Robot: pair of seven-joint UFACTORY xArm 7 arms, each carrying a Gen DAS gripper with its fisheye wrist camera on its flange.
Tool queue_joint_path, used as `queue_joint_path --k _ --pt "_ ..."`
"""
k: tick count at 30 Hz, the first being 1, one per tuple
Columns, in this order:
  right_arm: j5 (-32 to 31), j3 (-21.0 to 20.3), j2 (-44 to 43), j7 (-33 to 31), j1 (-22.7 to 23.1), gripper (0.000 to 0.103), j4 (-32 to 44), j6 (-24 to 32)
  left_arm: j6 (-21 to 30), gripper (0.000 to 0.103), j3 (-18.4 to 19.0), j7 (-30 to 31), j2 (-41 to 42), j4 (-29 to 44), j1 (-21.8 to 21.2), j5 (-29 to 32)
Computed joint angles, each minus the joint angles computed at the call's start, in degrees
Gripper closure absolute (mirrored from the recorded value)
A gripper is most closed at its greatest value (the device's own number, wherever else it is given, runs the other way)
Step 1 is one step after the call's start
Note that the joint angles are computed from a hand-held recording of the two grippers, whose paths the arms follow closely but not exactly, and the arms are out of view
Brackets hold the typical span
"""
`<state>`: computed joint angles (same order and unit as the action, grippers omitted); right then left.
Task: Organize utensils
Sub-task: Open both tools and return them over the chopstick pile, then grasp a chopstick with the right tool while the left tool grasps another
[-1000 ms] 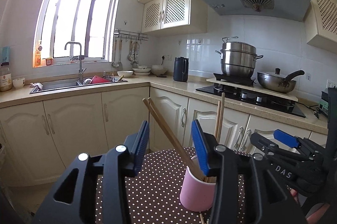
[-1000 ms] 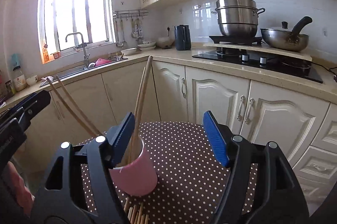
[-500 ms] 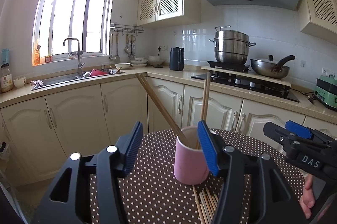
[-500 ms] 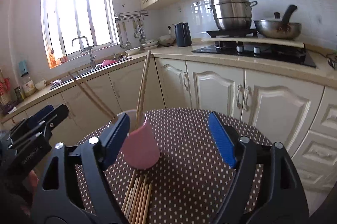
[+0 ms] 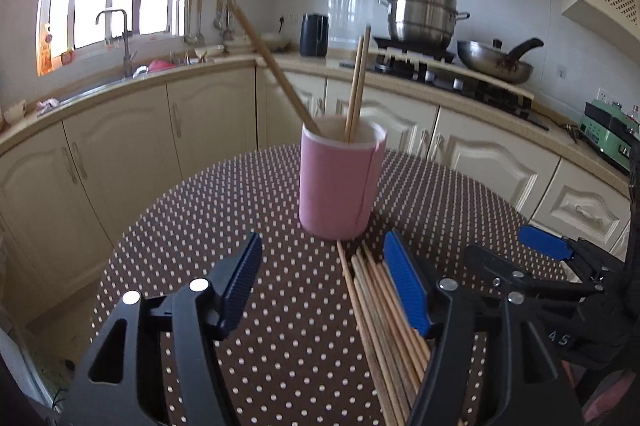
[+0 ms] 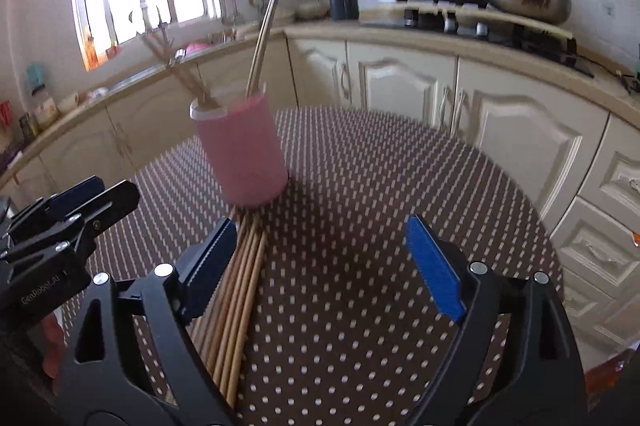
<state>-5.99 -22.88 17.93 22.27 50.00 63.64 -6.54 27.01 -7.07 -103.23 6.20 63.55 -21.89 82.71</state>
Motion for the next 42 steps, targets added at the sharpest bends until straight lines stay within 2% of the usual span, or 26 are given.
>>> queue_joint_path --k 5,7,10,13,17,24,29,33,38,42 --pt "-1.86 5.11 1.57 0.29 -4.26 0.018 2.50 6.06 -1.11 0.040 0.10 2.07 0.03 -2.43 0.34 -5.03" --pt "-3.45 5.14 2.48 1.62 -4.27 0.018 3.86 8.77 -2.62 0.040 0.26 2.77 -0.53 -3.63 0.62 -6.43" --pt "-3.50 9.61 3.19 1.41 -8.34 0.018 5.52 11.44 -1.64 0.040 -0.02 3.76 -1.12 -5.06 0.46 -8.23" --pt "-5.89 10.22 4.10 3.50 -8.94 0.018 7.21 14.38 -2.94 0.040 0.14 4.23 -1.16 -5.95 0.86 -9.26" --pt "-5.36 16.45 5.25 2.22 -14.35 0.018 9.27 17.72 -5.19 0.040 0.60 5.43 -0.90 -6.60 1.49 -10.70" --pt "-13.68 16.55 6.45 9.47 -14.34 0.017 11.84 21.68 -8.72 0.038 1.56 6.83 0.19 -6.37 1.89 -12.49" --pt "-15.44 20.00 5.44 12.05 -17.67 0.017 10.40 19.21 -10.65 0.038 2.33 7.93 0.74 -6.56 1.98 -14.16" --pt "-16.64 21.27 5.92 11.80 -18.34 0.014 11.26 20.75 -9.08 0.038 2.27 13.47 1.90 -5.96 1.80 -20.72" --pt "-22.53 18.66 6.03 16.24 -15.34 0.013 12.26 22.78 -9.30 0.038 3.49 13.28 2.07 -5.73 0.89 -20.09" --pt "-28.17 18.31 6.43 19.64 -13.65 0.013 14.77 27.97 -8.21 0.037 3.74 12.80 2.31 -5.24 0.20 -19.78"
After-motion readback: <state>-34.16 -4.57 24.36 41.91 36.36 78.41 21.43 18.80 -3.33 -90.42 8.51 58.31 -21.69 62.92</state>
